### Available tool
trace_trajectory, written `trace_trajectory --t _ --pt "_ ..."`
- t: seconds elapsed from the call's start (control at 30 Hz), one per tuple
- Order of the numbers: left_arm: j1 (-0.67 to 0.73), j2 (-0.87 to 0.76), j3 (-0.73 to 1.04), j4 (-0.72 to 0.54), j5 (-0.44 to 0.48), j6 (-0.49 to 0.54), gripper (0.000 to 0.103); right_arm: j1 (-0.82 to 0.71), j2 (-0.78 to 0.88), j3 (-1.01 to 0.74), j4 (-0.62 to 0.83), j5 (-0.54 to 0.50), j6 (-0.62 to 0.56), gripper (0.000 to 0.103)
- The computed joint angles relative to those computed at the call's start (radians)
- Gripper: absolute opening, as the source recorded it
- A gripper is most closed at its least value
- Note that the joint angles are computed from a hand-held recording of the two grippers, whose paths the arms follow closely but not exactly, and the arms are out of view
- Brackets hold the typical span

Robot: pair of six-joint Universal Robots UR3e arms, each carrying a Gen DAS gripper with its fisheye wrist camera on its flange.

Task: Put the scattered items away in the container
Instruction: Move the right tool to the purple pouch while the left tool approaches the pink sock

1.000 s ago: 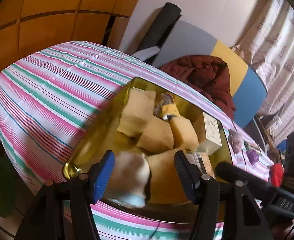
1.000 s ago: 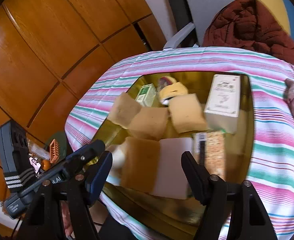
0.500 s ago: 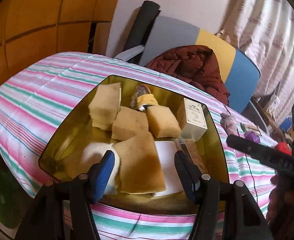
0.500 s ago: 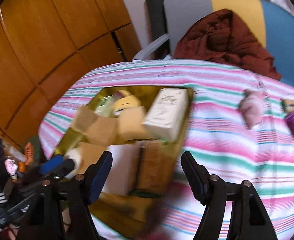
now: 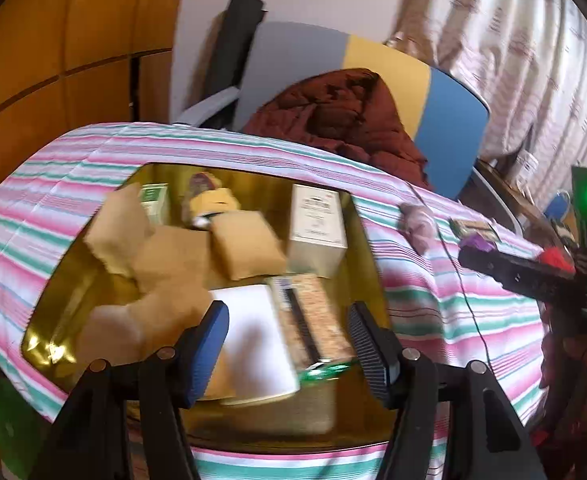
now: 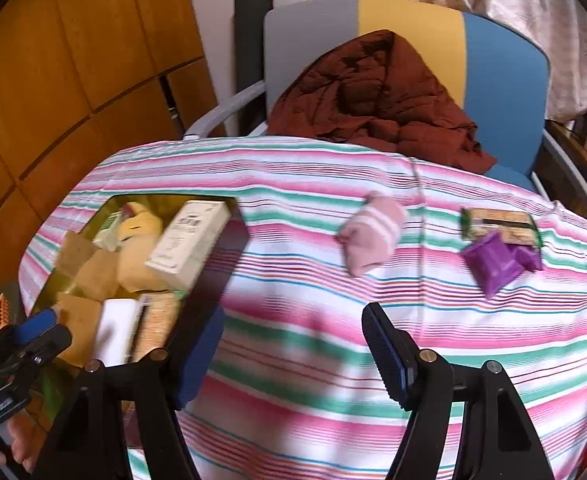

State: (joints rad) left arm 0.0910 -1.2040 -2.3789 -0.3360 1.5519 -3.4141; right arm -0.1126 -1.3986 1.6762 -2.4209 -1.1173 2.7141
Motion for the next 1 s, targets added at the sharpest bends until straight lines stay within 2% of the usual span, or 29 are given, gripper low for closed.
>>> trace_trajectory --t 0.2,0.43,0.63,0.7,0.87,1.0 --pt "-0.124 -0.142 0.111 0.021 0.05 -0.016 0.063 -0.057 0.057 -0.049 -0.026 -0.041 -0.057 0.072" --pt "-0.229 -0.275 0.243 0.011 0.076 -0.033 0.063 -0.118 0.207 -0.194 -0.088 -0.116 -0.092 0.074" --pt "-0.28 -0.368 0.328 -0.012 0.075 -0.034 0.063 -0.181 0.341 -0.324 -0.107 -0.101 -0.077 0.077" --pt "-0.292 -0.399 0.36 -0.025 0.071 -0.027 0.063 -0.201 0.369 -0.343 -0.116 -0.091 -0.065 0.082" --pt "-0.285 -0.465 0.423 -0.061 0.027 -0.03 0.063 -0.237 0.483 -0.497 -0.012 -0.046 -0.015 0.082" --pt "-0.288 -0.515 0.482 -0.086 0.018 -0.034 0.063 -0.224 0.534 -0.561 0.011 -0.043 -0.037 0.082"
